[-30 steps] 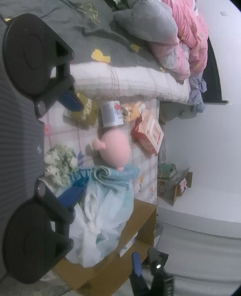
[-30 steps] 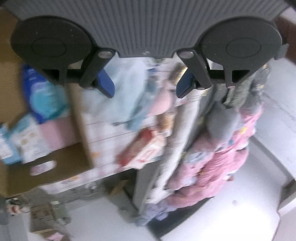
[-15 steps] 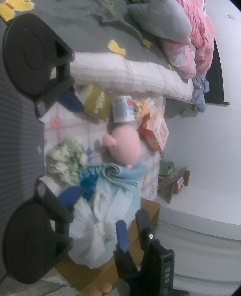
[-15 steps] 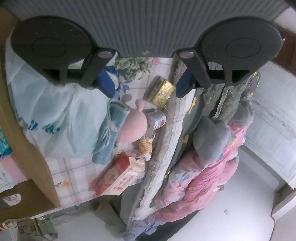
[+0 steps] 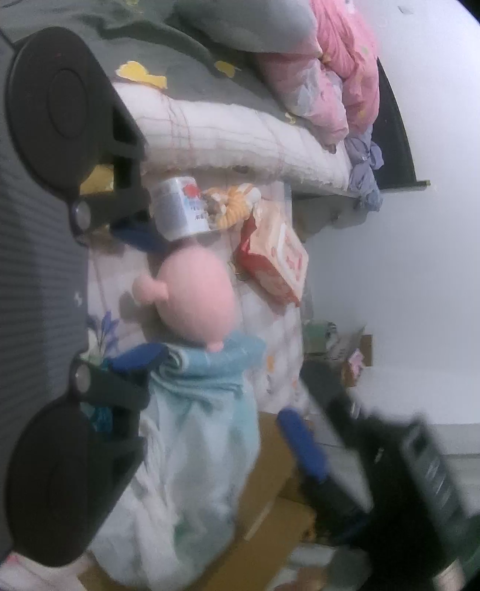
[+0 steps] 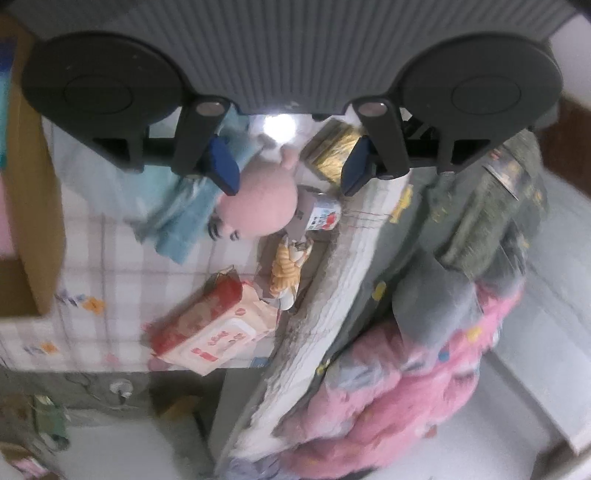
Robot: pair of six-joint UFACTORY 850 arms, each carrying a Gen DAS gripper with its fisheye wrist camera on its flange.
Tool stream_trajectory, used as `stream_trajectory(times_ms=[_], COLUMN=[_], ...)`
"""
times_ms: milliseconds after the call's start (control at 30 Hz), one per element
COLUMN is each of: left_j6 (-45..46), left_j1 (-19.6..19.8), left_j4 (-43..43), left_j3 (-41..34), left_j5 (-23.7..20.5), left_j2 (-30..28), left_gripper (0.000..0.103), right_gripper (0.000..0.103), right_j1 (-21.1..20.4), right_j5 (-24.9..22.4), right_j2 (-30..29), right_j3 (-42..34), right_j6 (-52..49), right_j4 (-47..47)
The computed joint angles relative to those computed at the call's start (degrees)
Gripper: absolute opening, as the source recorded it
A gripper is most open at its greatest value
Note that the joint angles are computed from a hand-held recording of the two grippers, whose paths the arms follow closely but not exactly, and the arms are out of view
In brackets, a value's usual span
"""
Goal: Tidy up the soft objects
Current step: 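Lower the right tool onto the pink plush doll and close on it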
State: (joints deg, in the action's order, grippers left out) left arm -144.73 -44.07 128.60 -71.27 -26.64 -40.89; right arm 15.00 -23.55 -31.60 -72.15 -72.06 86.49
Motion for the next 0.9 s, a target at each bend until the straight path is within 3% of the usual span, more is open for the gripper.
stream_trajectory(times_ms=[133, 267, 367, 400, 467, 533, 667, 767, 900], left_j6=[11.32, 19.20, 27.15, 30.31, 32.42, 28.60, 12.96, 1.38, -6.13], left_j1=[1.32, 2.29, 2.73, 2.86, 3.11, 3.43, 3.69, 3.56, 2.72], left_j4=[-8.15, -15.53, -23.04, -26.51, -29.87, -27.81, -15.46, -5.45, 2.03], left_j3=[-5.88, -10.62, -13.45, -14.29, -14.68, -14.20, -11.67, -8.49, -3.86], left_j5=[5.45, 8.64, 10.10, 10.31, 10.61, 11.05, 9.64, 6.96, 3.39], left_j2=[-3.98, -7.33, -9.26, -9.80, -9.87, -9.28, -6.52, -2.98, 2.09], left_gripper=[0.053, 0.048, 0.028, 0.017, 0.012, 0.008, 0.003, 0.000, 0.000], right_gripper=[0.056, 0.055, 0.054, 0.054, 0.054, 0.054, 0.053, 0.053, 0.053], right_j1=[0.87, 1.16, 1.31, 1.33, 1.16, 0.91, 0.11, -0.47, -0.89], right_j5=[-1.12, -3.80, -4.35, -4.25, -4.08, -3.91, -4.71, -5.42, -6.17], right_j2=[-8.98, -16.16, -18.50, -18.78, -18.58, -18.23, -16.28, -13.05, -7.51], right_j3=[-11.75, -20.17, -22.26, -22.42, -21.82, -21.16, -18.62, -14.92, -8.65], right_j6=[16.49, 26.86, 28.67, 28.37, 26.92, 25.43, 20.07, 13.48, 2.66], right_j4=[-19.15, -28.83, -30.64, -30.42, -28.66, -26.70, -19.49, -11.22, 0.22])
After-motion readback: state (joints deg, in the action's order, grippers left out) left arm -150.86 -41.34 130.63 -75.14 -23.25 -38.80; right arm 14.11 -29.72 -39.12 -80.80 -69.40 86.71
